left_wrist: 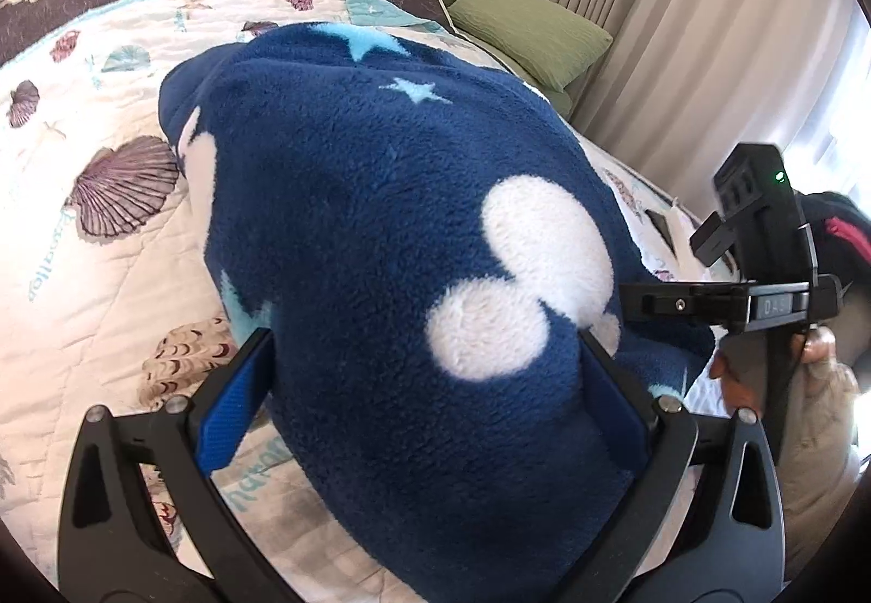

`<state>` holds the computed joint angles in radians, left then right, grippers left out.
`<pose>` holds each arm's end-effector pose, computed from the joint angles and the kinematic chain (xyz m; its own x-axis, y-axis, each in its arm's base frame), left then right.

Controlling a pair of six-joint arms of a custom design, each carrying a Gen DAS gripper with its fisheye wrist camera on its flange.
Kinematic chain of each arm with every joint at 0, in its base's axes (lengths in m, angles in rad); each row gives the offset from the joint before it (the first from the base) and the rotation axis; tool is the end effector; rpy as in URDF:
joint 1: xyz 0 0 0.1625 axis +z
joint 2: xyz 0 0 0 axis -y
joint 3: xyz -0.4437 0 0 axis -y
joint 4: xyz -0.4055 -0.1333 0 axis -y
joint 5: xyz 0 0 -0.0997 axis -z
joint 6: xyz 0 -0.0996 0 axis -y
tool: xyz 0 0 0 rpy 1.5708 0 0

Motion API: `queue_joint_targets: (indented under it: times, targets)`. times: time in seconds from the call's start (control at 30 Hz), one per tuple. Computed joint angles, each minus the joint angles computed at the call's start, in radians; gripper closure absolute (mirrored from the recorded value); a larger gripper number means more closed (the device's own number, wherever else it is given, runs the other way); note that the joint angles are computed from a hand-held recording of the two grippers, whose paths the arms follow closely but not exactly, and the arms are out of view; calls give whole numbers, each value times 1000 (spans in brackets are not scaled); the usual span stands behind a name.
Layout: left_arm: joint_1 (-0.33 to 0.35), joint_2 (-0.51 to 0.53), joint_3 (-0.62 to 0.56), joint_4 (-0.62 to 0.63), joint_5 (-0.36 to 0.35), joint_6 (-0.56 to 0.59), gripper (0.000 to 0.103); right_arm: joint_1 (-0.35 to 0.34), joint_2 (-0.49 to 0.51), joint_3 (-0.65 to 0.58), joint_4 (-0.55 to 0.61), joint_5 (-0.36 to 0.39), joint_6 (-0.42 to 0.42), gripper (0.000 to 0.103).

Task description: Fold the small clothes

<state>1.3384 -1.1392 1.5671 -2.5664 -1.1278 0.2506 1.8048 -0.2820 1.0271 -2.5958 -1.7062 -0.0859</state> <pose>0.0130 -0.7091 0.3750 -0.8550 0.1878 -0.4835 0.4193 0.7989 -0.4313 0.3131 -0.7964 -0.0563 -0.9498 -0.2730 0.1530 -0.3055 0.9148 -0.2641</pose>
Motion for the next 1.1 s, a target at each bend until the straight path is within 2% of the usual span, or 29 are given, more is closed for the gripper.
queue_joint_targets:
  times: [0.3,0.57,0.67,0.7,0.73,0.77,0.83,0.97,1.1]
  targets:
    - [51,-26,-17,47,-151,-112,0,-36,10,-37,54,129,-95,0]
    - [100,-33,-45,125,-281,-234,0,-54,0,-15,42,179,-141,0]
    - [146,-11,-74,187,-406,-310,0,-61,3,-17,35,188,-152,0]
    - [176,9,-99,225,-493,-359,0,-61,2,-11,27,190,-152,0]
    - [193,16,-100,227,-541,-379,0,-62,0,-6,18,193,-153,0]
    - [197,16,-92,210,-552,-374,0,-63,-3,3,11,195,-153,0]
    - [181,6,-73,192,-518,-345,0,-63,-8,12,9,204,-146,0]
    - [166,6,-62,193,-495,-339,0,-72,-9,2,69,273,-153,0]
    - [166,14,-74,203,-505,-332,0,-58,10,-29,105,251,-200,0]
